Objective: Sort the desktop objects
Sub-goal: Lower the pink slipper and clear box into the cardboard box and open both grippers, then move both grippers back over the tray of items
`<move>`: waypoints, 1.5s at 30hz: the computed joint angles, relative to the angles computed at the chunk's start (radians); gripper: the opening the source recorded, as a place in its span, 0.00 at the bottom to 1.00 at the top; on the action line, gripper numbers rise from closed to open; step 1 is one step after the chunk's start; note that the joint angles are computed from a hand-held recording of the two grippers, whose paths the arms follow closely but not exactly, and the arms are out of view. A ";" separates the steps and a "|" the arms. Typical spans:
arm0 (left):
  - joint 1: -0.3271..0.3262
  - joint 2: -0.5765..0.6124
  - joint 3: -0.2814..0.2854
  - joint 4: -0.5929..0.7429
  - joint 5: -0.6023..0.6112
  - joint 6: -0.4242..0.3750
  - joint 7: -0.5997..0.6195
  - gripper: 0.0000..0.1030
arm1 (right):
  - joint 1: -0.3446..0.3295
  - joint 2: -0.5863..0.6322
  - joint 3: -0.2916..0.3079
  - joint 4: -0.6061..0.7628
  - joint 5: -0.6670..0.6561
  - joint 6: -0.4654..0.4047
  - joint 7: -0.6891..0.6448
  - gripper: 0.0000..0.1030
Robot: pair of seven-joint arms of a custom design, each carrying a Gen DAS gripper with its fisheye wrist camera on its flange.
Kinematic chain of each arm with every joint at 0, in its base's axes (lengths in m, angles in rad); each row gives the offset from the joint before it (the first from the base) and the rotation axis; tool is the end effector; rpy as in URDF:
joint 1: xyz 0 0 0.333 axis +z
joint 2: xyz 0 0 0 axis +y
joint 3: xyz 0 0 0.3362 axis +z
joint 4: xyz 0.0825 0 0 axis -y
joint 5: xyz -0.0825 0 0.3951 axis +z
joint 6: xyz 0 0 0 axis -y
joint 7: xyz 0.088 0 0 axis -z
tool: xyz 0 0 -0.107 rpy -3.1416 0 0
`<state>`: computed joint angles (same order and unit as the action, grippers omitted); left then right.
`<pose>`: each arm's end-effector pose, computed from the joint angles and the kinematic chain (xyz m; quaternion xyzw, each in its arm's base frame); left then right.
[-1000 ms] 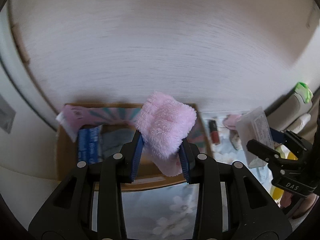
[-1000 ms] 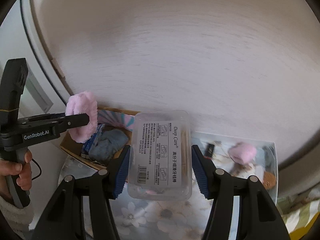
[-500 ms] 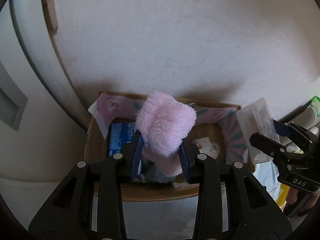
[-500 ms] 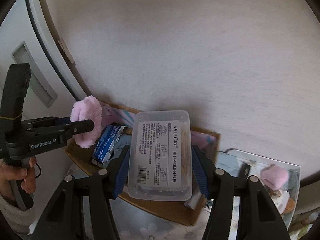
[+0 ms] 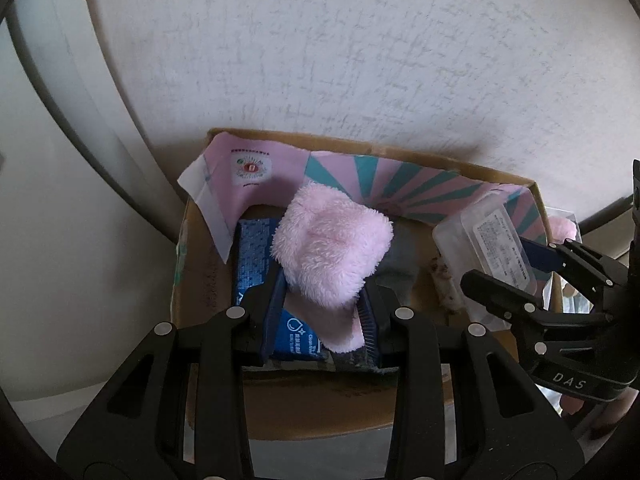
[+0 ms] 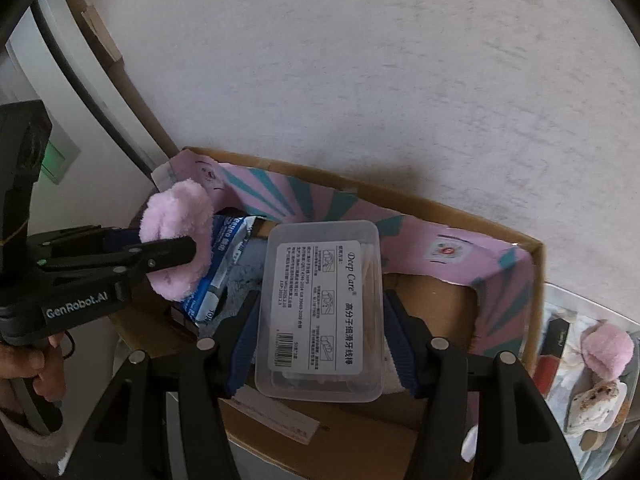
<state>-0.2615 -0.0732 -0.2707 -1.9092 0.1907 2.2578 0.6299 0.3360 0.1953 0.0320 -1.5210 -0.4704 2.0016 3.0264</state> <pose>0.5048 -0.2967 0.5878 -0.7882 0.5720 -0.2018 0.1041 0.6306 0.2116 0.5996 -0.2941 0.9196 -0.2013 0.1651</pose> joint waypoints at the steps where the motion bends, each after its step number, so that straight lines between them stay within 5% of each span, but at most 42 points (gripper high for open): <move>1: 0.000 -0.002 0.002 -0.007 -0.007 0.008 0.002 0.30 | 0.000 0.006 0.000 0.006 0.000 0.000 0.000 0.53; 11: -0.015 0.018 -0.010 0.019 0.033 -0.030 -0.005 0.33 | -0.002 0.043 -0.003 0.045 0.034 0.004 -0.008 0.54; 12: -0.019 0.024 -0.010 0.028 0.029 -0.041 -0.001 0.39 | -0.003 0.050 -0.002 0.052 0.047 0.002 -0.019 0.55; 14: -0.028 0.047 -0.013 0.063 0.040 -0.099 -0.010 0.64 | 0.001 0.064 -0.004 0.075 0.055 -0.020 -0.027 0.72; 16: -0.045 0.063 -0.019 0.096 0.131 -0.176 -0.050 0.93 | 0.029 0.073 -0.011 0.106 0.006 -0.096 0.001 0.79; 18: -0.049 0.043 -0.012 0.071 0.120 -0.132 -0.053 1.00 | 0.045 0.056 -0.013 0.093 -0.027 -0.119 0.040 0.83; 38: -0.054 0.030 -0.016 0.109 0.137 -0.098 -0.019 1.00 | 0.105 -0.037 0.041 0.100 -0.141 -0.351 0.143 0.83; 45: -0.068 0.035 -0.028 0.145 0.192 -0.115 -0.066 1.00 | 0.168 -0.017 0.059 0.189 -0.225 -0.558 0.170 0.83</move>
<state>-0.3294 -0.0382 -0.2992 -1.7641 0.3832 2.1432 0.5641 0.5044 0.1785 0.0906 -1.3315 -0.6956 1.4440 3.1960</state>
